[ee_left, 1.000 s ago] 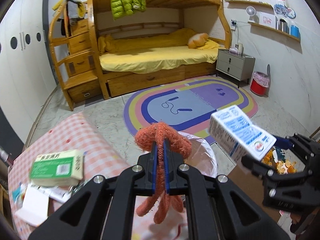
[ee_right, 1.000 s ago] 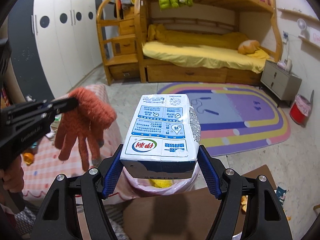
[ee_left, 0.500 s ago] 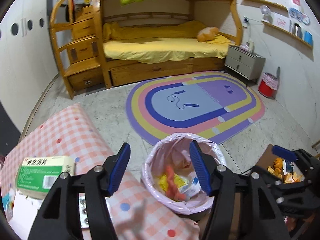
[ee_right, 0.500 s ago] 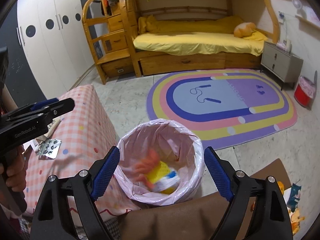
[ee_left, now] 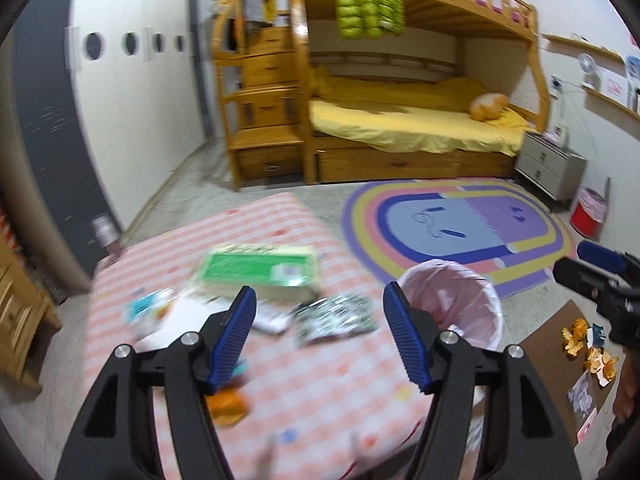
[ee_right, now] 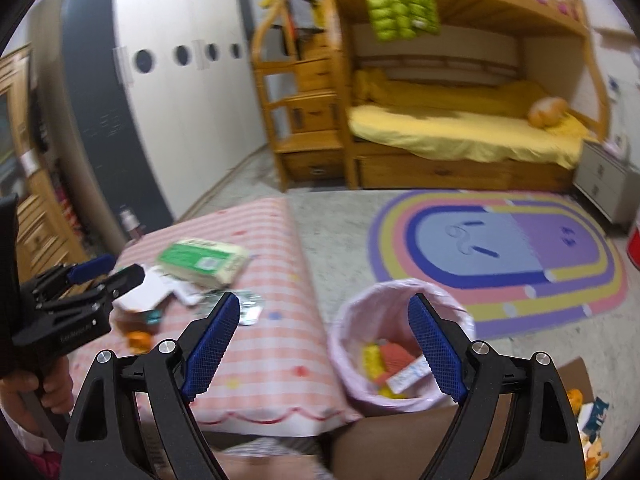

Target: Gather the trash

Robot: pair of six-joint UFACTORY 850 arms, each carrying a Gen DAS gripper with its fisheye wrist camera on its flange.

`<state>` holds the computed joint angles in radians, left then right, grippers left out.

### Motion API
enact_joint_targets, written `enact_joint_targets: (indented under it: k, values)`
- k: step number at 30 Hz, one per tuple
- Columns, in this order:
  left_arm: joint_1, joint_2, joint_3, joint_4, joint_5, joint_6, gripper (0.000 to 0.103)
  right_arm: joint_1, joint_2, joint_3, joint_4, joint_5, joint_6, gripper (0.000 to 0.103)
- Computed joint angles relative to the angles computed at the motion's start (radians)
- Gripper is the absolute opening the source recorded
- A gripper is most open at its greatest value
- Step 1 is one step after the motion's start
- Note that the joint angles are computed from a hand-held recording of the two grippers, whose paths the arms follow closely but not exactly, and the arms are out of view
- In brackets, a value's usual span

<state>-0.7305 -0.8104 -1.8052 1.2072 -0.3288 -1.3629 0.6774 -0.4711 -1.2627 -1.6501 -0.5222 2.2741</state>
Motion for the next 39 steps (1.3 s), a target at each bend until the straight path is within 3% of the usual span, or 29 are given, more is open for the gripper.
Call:
enact_joint_targets:
  k: [2, 7, 17, 24, 33, 39]
  values:
    - [0.006, 0.084, 0.129, 0.168, -0.025, -0.192, 0.066, 0.020, -0.011, -0.028, 0.008, 0.007, -0.031, 0.081]
    - [0.030, 0.195, 0.306, 0.350, -0.062, -0.452, 0.069, 0.065, -0.061, -0.109, 0.101, 0.016, -0.194, 0.051]
    - [0.095, 0.263, 0.455, 0.433, -0.100, -0.644, 0.070, 0.088, -0.191, -0.296, 0.255, 0.083, -0.430, 0.049]
    - [0.156, 0.252, 0.451, 0.401, -0.068, -0.594, 0.071, 0.092, -0.291, -0.446, 0.403, 0.063, -0.575, 0.050]
    - [0.172, 0.171, 0.355, 0.401, -0.055, -0.577, 0.077, 0.058, -0.393, -0.578, 0.578, 0.049, -0.802, 0.052]
    - [0.159, 0.090, 0.225, 0.239, -0.069, -0.398, 0.079, 0.000, -0.445, -0.646, 0.732, 0.101, -1.003, 0.053]
